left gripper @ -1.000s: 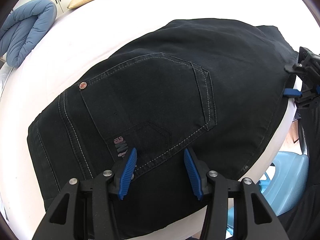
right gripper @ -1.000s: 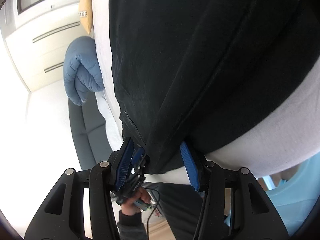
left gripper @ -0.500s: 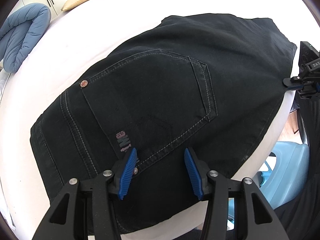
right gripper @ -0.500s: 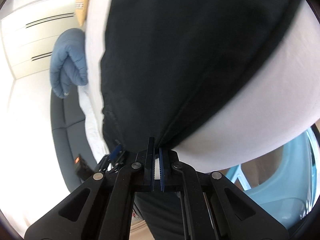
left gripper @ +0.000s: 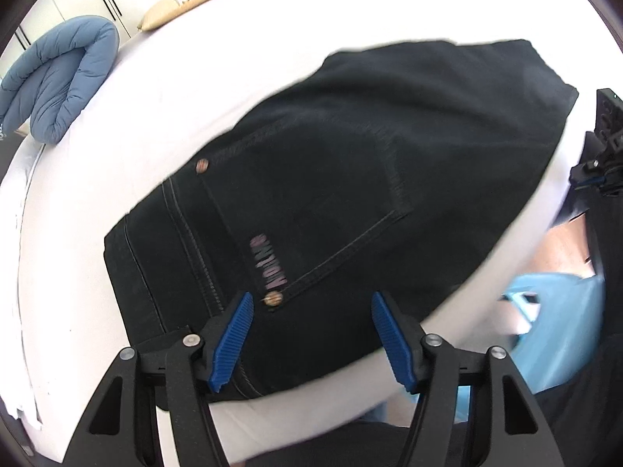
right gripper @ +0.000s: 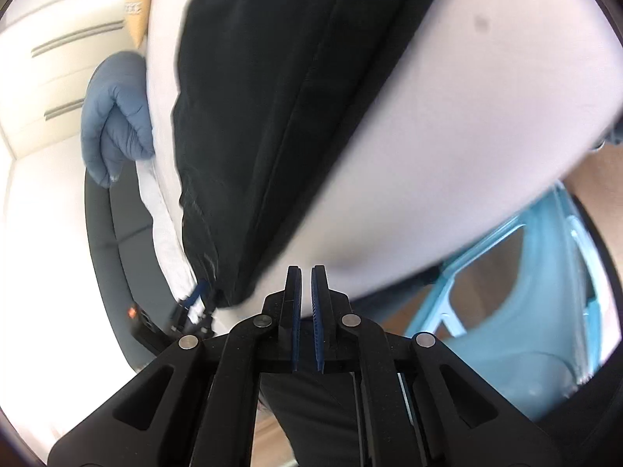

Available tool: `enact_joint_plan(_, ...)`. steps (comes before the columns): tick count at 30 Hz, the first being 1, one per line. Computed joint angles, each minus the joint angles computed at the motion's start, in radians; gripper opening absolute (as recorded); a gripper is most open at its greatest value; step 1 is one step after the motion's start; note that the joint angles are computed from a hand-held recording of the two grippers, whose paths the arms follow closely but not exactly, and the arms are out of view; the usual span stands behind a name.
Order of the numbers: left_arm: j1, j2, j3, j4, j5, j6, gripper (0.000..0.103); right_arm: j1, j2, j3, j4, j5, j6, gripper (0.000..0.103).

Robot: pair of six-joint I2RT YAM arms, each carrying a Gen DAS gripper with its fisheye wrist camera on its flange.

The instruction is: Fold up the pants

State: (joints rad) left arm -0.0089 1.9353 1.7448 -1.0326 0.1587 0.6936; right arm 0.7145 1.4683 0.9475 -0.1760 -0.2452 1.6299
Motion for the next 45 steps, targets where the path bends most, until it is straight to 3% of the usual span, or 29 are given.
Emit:
enact_joint_plan(3, -0.031, -0.031, 0.026, -0.017, 0.051, -0.045, 0.066, -0.020, -0.045, 0.104, -0.148, 0.072, -0.162, 0.005)
enact_joint_plan(5, -0.074, -0.020, 0.052, 0.002, 0.089, -0.100, 0.066, -0.072, -0.039, 0.131, -0.122, 0.075, -0.231, 0.005)
enact_joint_plan(10, -0.213, 0.092, 0.099, 0.092, 0.126, -0.268, 0.066, -0.189, 0.062, 0.123, -0.014, 0.003, -0.248, 0.005)
enact_joint_plan(13, -0.278, 0.155, 0.090, 0.088, 0.075, -0.288, 0.067, -0.229, 0.069, 0.063, -0.063, -0.001, -0.229, 0.005)
enact_joint_plan(15, -0.286, 0.095, -0.045, 0.193, 0.053, -0.289, 0.067, -0.269, -0.024, -0.107, 0.068, -0.015, -0.166, 0.000)
enact_joint_plan(16, -0.272, 0.077, -0.072, 0.199, 0.076, -0.298, 0.067, -0.288, -0.084, -0.164, 0.069, 0.014, -0.160, 0.000)
enact_joint_plan(19, -0.222, 0.079, -0.069, 0.162, 0.144, -0.288, 0.066, -0.371, -0.324, -0.290, -0.051, 0.149, -0.154, 0.000)
enact_joint_plan(22, -0.218, 0.081, -0.069, 0.160, 0.135, -0.273, 0.066, -0.450, -0.393, -0.192, -0.313, 0.213, -0.212, 0.000)
enact_joint_plan(23, -0.221, 0.078, -0.068, 0.156, 0.127, -0.279, 0.066, -0.454, -0.381, -0.116, -0.390, 0.248, -0.256, 0.000)
enact_joint_plan(24, -0.224, 0.078, -0.061, 0.148, 0.122, -0.288, 0.066, -0.457, -0.364, -0.076, -0.384, 0.243, -0.300, 0.001)
enact_joint_plan(28, -0.243, 0.130, 0.009, 0.141, 0.109, -0.341, 0.066, -0.435, -0.148, 0.064, -0.177, 0.053, -0.467, 0.001)
enact_joint_plan(30, -0.245, 0.127, 0.015, 0.126, 0.093, -0.340, 0.066, -0.422, -0.036, 0.131, -0.155, 0.048, -0.504, 0.001)
enact_joint_plan(34, -0.234, 0.115, 0.004, 0.127, 0.097, -0.347, 0.066, -0.542, 0.091, 0.066, -0.049, -0.066, -0.427, 0.001)
enact_joint_plan(38, -0.226, 0.124, 0.014, 0.121, 0.108, -0.352, 0.066, -0.706, 0.120, -0.045, 0.175, -0.140, -0.411, 0.000)
enact_joint_plan(41, -0.232, 0.135, 0.020, 0.125, 0.099, -0.360, 0.067, -0.828, 0.146, 0.005, 0.133, -0.137, -0.484, 0.000)
enact_joint_plan(43, -0.233, 0.139, 0.025, 0.125, 0.100, -0.369, 0.067, -0.881, 0.171, 0.089, 0.026, -0.090, -0.606, 0.000)
enact_joint_plan(45, -0.232, 0.138, 0.045, 0.107, 0.098, -0.385, 0.067, -0.914, 0.179, 0.129, -0.020, -0.062, -0.635, 0.000)
